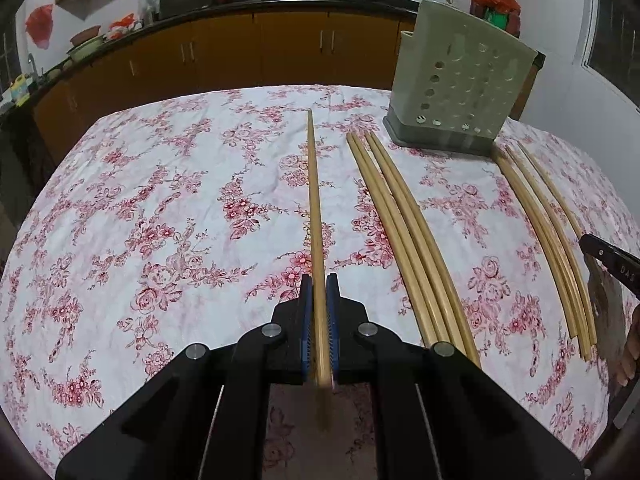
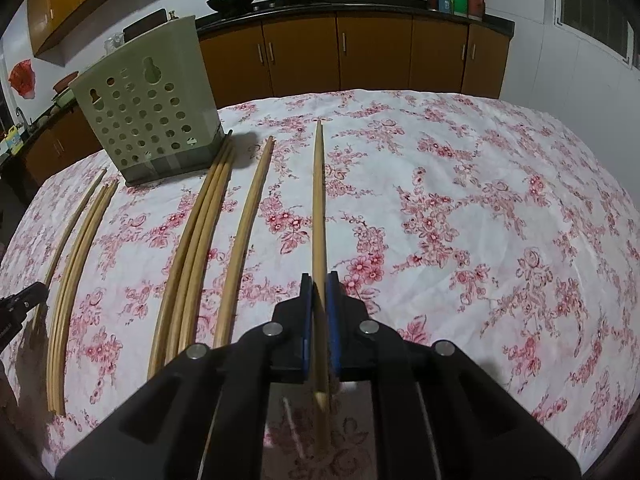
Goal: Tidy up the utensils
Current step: 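Lift the chopstick upright with the right tool while the left tool lifts its chopstick, then drop the chopstick into the green holder with the right tool while the left tool drops its own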
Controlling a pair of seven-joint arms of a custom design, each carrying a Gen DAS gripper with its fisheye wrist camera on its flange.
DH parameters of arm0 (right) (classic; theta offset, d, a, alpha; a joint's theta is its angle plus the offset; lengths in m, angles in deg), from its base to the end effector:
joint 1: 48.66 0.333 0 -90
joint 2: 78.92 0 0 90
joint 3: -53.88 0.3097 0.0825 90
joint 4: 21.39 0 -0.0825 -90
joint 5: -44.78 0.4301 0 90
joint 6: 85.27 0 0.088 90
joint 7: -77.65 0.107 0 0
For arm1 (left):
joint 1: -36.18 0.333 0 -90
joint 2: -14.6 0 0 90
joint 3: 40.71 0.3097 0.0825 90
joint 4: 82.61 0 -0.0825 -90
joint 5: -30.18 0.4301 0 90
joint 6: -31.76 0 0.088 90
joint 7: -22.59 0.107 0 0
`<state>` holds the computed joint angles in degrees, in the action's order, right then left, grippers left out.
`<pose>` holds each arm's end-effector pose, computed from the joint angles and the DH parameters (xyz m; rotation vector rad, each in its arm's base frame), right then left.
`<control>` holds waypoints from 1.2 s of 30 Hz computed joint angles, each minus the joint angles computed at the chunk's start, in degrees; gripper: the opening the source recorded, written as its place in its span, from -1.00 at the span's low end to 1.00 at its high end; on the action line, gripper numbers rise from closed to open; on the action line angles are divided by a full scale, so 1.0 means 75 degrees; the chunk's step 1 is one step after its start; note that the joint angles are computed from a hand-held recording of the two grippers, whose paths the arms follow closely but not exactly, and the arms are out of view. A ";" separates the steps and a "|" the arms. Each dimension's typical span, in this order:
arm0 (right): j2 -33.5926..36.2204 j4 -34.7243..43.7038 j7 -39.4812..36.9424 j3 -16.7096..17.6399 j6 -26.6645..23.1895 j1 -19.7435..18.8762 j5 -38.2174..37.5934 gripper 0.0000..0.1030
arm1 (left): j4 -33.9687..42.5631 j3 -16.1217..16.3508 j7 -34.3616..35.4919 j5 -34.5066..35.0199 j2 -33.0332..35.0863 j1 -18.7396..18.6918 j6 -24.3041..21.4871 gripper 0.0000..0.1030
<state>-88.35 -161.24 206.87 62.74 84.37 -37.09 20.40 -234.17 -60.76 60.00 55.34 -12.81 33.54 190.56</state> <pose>0.4996 0.2164 0.4024 -1.8393 1.7123 -0.5306 0.4252 -0.1938 0.4157 -1.9459 1.6834 -0.6319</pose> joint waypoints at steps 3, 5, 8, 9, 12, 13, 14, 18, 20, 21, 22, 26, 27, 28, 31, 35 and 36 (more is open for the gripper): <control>0.0006 0.0009 0.0031 0.0018 -0.0019 -0.0012 -0.0036 -0.81 | -0.0003 0.0009 0.0010 0.0003 -0.0014 -0.0012 -0.0019 -0.84; -0.0014 -0.0014 0.0015 0.0004 0.0009 -0.0010 -0.0052 -0.84 | -0.0009 0.0015 0.0012 0.0002 -0.0017 -0.0017 -0.0009 -0.85; -0.0207 -0.0113 0.0139 0.0030 0.0207 -0.0110 -0.0153 -0.84 | -0.0049 0.0116 0.0150 -0.0079 -0.0049 -0.0084 0.0050 -0.85; -0.0323 -0.0158 0.0260 0.0098 0.0329 -0.0219 -0.0271 -0.84 | -0.0092 0.0129 0.0137 -0.0087 -0.0143 -0.0065 0.0149 -0.86; -0.0770 -0.0250 0.0691 0.0444 0.0722 -0.0743 -0.0674 -0.84 | -0.0179 0.0007 -0.0004 0.0015 -0.0541 0.0174 0.0489 -0.86; -0.0879 -0.0267 0.0744 0.0535 0.0804 -0.0881 -0.0711 -0.84 | -0.0187 -0.0039 -0.0043 0.0037 -0.0657 0.0262 0.0593 -0.86; -0.0988 -0.0274 0.0830 0.0666 0.0895 -0.1058 -0.0762 -0.84 | -0.0195 -0.0084 -0.0084 0.0057 -0.0788 0.0359 0.0719 -0.86; -0.1428 -0.0360 0.1068 0.1228 0.1391 -0.1805 -0.0748 -0.84 | -0.0160 -0.0367 -0.0325 0.0085 -0.1306 0.0882 0.1194 -0.86; -0.1524 -0.0349 0.1077 0.1508 0.1563 -0.2128 -0.0642 -0.84 | -0.0115 -0.0543 -0.0434 0.0081 -0.1504 0.1166 0.1368 -0.86; -0.1578 -0.0369 0.1053 0.1603 0.1643 -0.2235 -0.0567 -0.84 | -0.0055 -0.0629 -0.0472 0.0070 -0.1529 0.1302 0.1454 -0.86; -0.1627 -0.0376 0.1022 0.1688 0.1719 -0.2331 -0.0486 -0.84 | -0.0034 -0.0692 -0.0496 0.0048 -0.1578 0.1396 0.1525 -0.86; -0.1696 -0.0322 0.0837 0.2073 0.1872 -0.2713 -0.0178 -0.84 | 0.0113 -0.0994 -0.0565 0.0027 -0.1693 0.1821 0.1672 -0.86; -0.1668 -0.0294 0.0762 0.2083 0.1913 -0.2713 -0.0074 -0.84 | 0.0145 -0.1031 -0.0549 0.0022 -0.1711 0.1881 0.1680 -0.86; -0.1623 -0.0265 0.0606 0.1839 0.1985 -0.2458 0.0081 -0.85 | 0.0194 -0.1072 -0.0537 0.0021 -0.1705 0.1947 0.1703 -0.86; -0.1677 -0.0152 0.0360 0.1747 0.2310 -0.2366 0.0412 -0.85 | 0.0350 -0.1185 -0.0525 0.0034 -0.1778 0.2204 0.1888 -0.86; -0.1713 0.0108 0.0047 0.1614 0.2863 -0.2208 0.0803 -0.85 | 0.0631 -0.1429 -0.0598 -0.0060 -0.1963 0.2697 0.2310 -0.86; -0.1693 0.0180 -0.0045 0.1470 0.2971 -0.2043 0.0870 -0.85 | 0.0710 -0.1519 -0.0618 -0.0114 -0.1997 0.2832 0.2406 -0.86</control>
